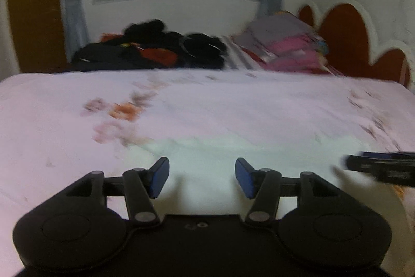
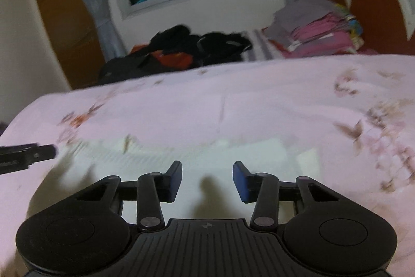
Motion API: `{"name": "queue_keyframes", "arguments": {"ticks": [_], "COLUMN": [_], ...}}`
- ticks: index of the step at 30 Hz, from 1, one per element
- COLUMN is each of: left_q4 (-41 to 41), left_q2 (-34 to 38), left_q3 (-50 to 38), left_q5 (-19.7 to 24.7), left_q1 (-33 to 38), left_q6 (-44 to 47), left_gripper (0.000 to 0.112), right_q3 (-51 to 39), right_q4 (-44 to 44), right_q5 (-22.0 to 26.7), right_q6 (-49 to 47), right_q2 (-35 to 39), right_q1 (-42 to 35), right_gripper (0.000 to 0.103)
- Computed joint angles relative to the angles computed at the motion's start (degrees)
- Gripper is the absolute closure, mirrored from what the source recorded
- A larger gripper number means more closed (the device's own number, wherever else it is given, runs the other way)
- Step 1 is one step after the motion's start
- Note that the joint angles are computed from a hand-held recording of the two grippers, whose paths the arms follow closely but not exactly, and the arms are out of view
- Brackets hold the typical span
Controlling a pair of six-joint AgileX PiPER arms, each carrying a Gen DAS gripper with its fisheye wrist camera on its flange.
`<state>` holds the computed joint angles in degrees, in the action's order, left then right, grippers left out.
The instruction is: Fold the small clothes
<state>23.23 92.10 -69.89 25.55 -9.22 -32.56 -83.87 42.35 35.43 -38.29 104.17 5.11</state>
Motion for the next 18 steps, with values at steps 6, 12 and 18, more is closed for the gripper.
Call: {"name": "queue_keyframes", "arguments": {"ticks": [6, 12, 18], "left_q4": [2.9, 5.0, 6.7], "left_q2": [2.4, -0.9, -4.1], "left_q3": [3.2, 9.8, 12.9], "left_q5": [-0.1, -2.5, -2.3], "left_q1": [-3.8, 0.5, 2.5], "left_q6": [-2.4, -4.7, -5.0], "left_gripper": [0.057, 0.055, 0.054], "right_q3": [6.0, 12.1, 14.1], "right_q4": [-1.8, -3.5, -2.3], "right_q5": [-2.2, -7.8, -8.6], "right_q6": [-1.8, -4.9, -6.2], "right_q2": [-1.9, -4.3, -5.3], "right_q1": [3.9, 1.5, -2.4], "right_gripper": [0.059, 0.059, 0.059]}}
